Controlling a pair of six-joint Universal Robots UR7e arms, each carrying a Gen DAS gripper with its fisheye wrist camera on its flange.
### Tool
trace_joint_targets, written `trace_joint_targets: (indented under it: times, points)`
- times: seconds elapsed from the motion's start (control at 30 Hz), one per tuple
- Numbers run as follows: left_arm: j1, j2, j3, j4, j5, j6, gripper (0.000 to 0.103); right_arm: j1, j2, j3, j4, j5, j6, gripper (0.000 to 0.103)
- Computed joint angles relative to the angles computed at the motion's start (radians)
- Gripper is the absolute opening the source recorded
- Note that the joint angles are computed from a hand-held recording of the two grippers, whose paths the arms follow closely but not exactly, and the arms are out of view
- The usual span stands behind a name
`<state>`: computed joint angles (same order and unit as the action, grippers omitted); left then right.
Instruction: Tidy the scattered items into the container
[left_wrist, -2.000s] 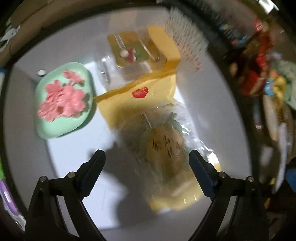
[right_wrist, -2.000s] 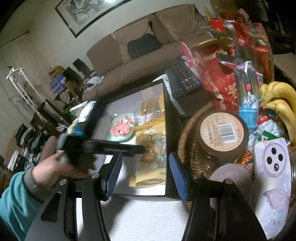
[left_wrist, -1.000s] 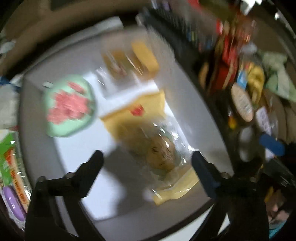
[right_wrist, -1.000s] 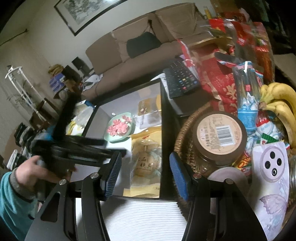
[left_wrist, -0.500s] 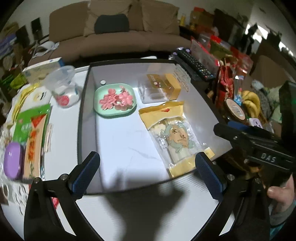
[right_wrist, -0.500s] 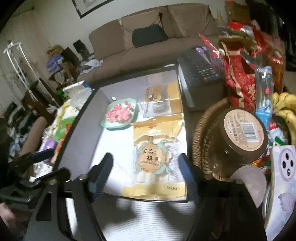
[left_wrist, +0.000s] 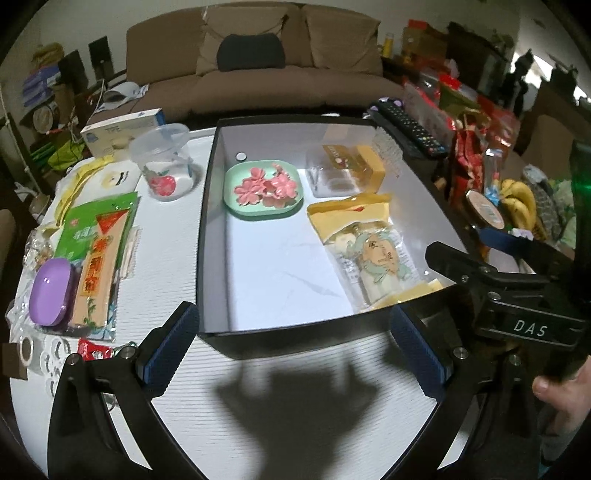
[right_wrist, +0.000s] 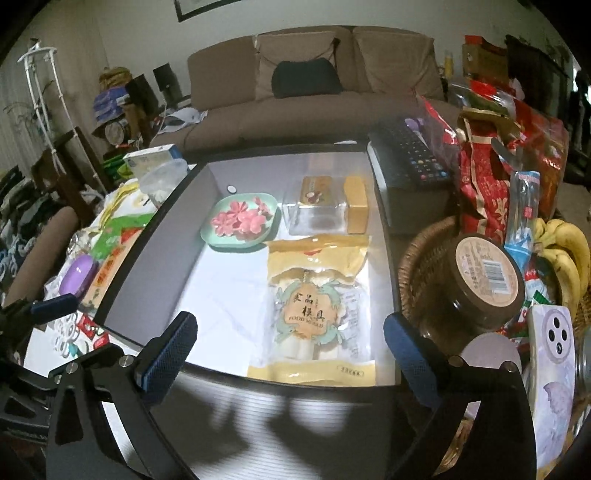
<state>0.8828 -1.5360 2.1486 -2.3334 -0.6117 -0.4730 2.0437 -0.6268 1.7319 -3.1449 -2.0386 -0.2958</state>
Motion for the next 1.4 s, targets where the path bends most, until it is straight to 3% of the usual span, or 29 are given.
trace_joint_targets:
  times: [0.27, 0.37, 0.43, 0.57, 0.7, 0.9, 0.97, 1.07, 1.17, 1.4]
  points:
    - [-0.009, -0.028, 0.009, 0.024, 0.001, -0.041, 0.103, 0.015, -0.004, 0.008, 0.001, 0.005, 0.000, 0.103]
    - [0.013, -0.014, -0.026, 0.017, -0.046, -0.028, 0.103, 0.011, -0.021, 0.018, 0.010, 0.019, 0.016, 0.103]
    - [0.049, 0.011, -0.077, -0.015, -0.125, 0.004, 0.103, 0.001, -0.051, 0.034, 0.019, 0.051, 0.037, 0.103]
    - [0.132, 0.126, -0.235, 0.020, -0.246, 0.036, 0.103, -0.026, -0.117, 0.070, -0.030, 0.097, 0.059, 0.103]
    - [0.223, 0.279, -0.421, 0.144, -0.372, 0.031, 0.101, -0.038, -0.152, 0.074, -0.095, 0.072, 0.053, 0.101]
    - [0.319, 0.466, -0.613, 0.283, -0.463, -0.050, 0.089, -0.060, -0.184, 0.066, -0.097, 0.095, 0.069, 0.100]
    - [0.333, 0.517, -0.665, 0.341, -0.473, -0.057, 0.082, -0.066, -0.187, 0.062, -0.086, 0.097, 0.072, 0.100]
    - [0.336, 0.573, -0.717, 0.406, -0.447, -0.045, 0.081, -0.075, -0.190, 0.058, -0.057, 0.103, 0.081, 0.100]
    - [0.350, 0.595, -0.739, 0.400, -0.516, -0.031, 0.081, -0.078, -0.186, 0.054, -0.038, 0.106, 0.088, 0.100]
    - [0.352, 0.650, -0.785, 0.429, -0.560, -0.026, 0.081, -0.071, -0.178, 0.055, -0.015, 0.112, 0.078, 0.100]
